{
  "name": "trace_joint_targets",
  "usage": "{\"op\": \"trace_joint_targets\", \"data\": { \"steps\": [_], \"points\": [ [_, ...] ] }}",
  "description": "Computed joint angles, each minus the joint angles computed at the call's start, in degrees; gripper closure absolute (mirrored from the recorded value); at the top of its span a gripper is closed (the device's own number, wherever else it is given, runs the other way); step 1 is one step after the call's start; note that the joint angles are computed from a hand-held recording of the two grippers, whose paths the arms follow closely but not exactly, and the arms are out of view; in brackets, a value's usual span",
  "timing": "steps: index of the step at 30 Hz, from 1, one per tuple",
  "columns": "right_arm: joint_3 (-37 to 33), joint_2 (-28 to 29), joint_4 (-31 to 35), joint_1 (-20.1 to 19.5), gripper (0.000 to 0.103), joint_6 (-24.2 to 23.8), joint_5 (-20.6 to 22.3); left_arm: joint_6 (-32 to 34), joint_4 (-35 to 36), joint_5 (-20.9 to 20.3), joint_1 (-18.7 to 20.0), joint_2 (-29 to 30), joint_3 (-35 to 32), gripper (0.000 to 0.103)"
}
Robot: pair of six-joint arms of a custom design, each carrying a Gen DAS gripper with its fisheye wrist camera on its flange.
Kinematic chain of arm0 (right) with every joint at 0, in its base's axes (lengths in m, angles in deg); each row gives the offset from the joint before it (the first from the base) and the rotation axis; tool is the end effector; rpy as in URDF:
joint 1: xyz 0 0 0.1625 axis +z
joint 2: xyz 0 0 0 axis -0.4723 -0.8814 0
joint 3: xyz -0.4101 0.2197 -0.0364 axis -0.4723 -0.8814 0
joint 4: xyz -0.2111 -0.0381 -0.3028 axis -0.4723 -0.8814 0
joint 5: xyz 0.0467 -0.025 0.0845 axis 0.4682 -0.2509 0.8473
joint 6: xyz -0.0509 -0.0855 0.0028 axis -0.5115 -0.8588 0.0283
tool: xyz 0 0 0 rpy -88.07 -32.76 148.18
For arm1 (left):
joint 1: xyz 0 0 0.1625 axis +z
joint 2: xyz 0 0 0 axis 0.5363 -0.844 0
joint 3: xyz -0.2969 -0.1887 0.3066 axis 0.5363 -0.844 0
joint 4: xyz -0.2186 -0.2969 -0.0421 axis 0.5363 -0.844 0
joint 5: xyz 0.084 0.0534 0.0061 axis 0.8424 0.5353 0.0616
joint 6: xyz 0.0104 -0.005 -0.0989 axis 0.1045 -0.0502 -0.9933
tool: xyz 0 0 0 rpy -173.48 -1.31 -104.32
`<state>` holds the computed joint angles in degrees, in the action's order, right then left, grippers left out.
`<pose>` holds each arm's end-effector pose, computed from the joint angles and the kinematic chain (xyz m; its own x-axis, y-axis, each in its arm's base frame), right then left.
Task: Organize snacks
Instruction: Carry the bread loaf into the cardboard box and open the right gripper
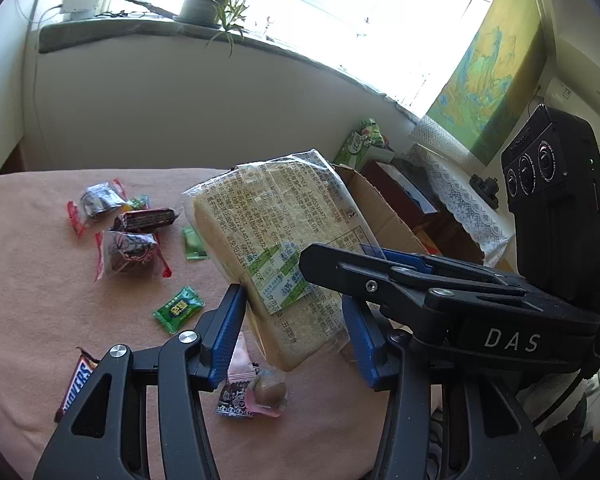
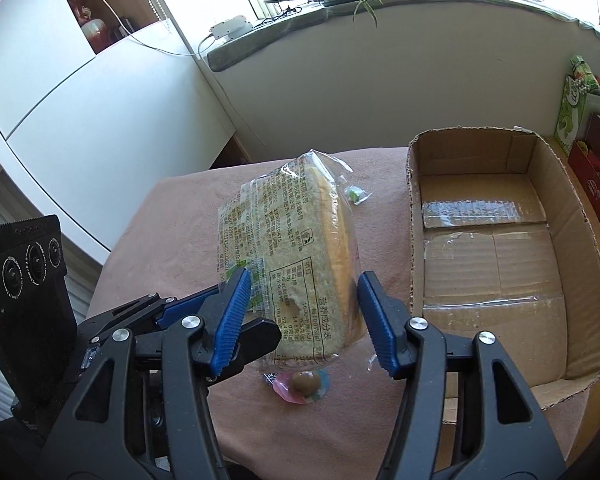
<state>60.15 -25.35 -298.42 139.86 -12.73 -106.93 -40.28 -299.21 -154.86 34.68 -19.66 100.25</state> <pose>0.2887 -0.4574 -0.0568 -0.8251 -0.3985 0.4005 -0.5396 0.7656 -0.3502 0.0063 -0.4133 0.2041 -0.9030 0.2705 -0.3338 0.4186 0.7289 -0.5417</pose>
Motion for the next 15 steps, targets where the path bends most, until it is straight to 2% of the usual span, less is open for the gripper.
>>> {"op": "trace_joint_targets", "data": {
  "steps": [9, 13, 15],
  "points": [
    [3.1, -2.9, -4.7, -2.7, 0.044, -1.4, -2.5, 0.1, 2.8, -2.7, -1.6, 4.8, -4.6, 0.055],
    [4.8, -4.5, -5.4, -4.3, 0.044, -1.6, -3.6, 0.6, 1.9, -1.5, -3.7, 7.9, -5.3, 0.055],
    [6.1, -5.7, -6.0, -5.5, 0.044, -1.4, -2.8, 1.1, 1.9, -1.0, -4.8, 8.9, -5.9, 0.055]
  ]
}}
